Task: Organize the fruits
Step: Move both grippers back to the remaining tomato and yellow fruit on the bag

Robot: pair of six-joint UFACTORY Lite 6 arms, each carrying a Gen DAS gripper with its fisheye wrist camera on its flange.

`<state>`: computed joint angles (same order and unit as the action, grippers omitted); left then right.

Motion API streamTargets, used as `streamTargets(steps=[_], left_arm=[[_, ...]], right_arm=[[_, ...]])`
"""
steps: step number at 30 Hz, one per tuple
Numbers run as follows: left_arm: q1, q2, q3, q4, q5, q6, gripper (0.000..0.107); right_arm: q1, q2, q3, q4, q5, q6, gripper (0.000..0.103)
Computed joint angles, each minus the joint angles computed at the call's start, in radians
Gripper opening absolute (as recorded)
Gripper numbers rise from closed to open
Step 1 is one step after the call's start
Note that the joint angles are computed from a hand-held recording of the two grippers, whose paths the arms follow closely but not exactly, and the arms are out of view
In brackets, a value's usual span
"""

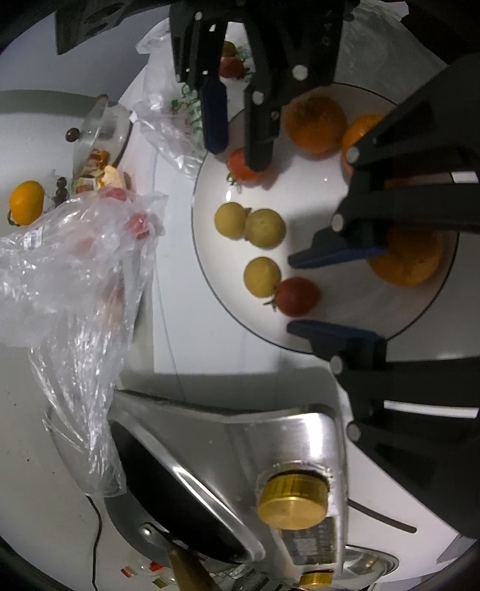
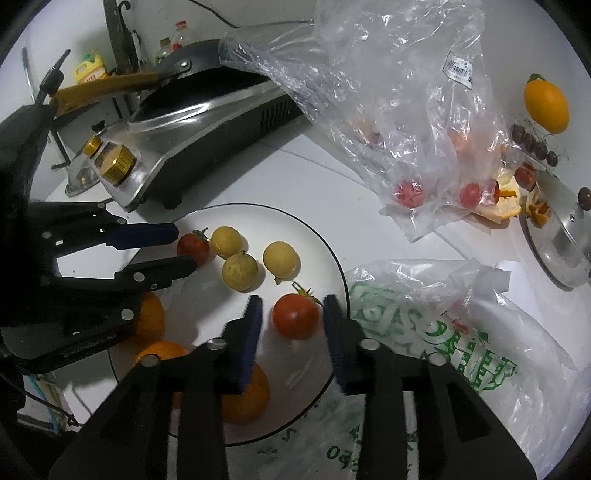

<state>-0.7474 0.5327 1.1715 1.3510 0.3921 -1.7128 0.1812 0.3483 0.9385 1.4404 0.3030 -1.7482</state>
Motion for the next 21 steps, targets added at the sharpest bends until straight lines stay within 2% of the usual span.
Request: streamTargets(steps=[2,3,6,8,14,15,17,21], left_arm=[[-0.008,-0.013,-0.006,0.002,0.009,-0.009,0.031],[-0.016,-0.022,-0.009,0.001,0.018,-0.014,0.035],[-0.039,-0.047,-0.017,-0.005,0.045,-0.027,0.037],[-0.056,-0.062,-0.020,-0.014,0.058,-0.032,0.042],[-0.134,-0.100,-0.015,-0.021,0.116,-0.081,0.044],[-0.147,-0.105,-0.013,-0.021,0.125,-0.092,0.047],[-0.172,-0.114,-0.007,-0.015,0.133,-0.119,0.059],[-0.221,-0.090,0.043,-0.037,0.154,-0.117,0.060]], right_arm=[[-0.007,-0.026,-0.015,0.000,0.008,-0.003,0.039],[-0.013,-0.045,-0.027,0.000,0.012,-0.007,0.039],[-0.039,-0.095,-0.062,-0.001,0.030,-0.016,0.039],[-0.063,-0.139,-0.094,-0.011,0.041,-0.015,0.039],[-0.175,-0.264,-0.180,-0.073,0.090,-0.006,0.039],[-0.200,-0.283,-0.194,-0.085,0.102,-0.007,0.039],[-0.239,-0.315,-0.219,-0.095,0.120,-0.016,0.039],[-0.333,-0.375,-0.267,-0.125,0.170,-0.038,0.039]])
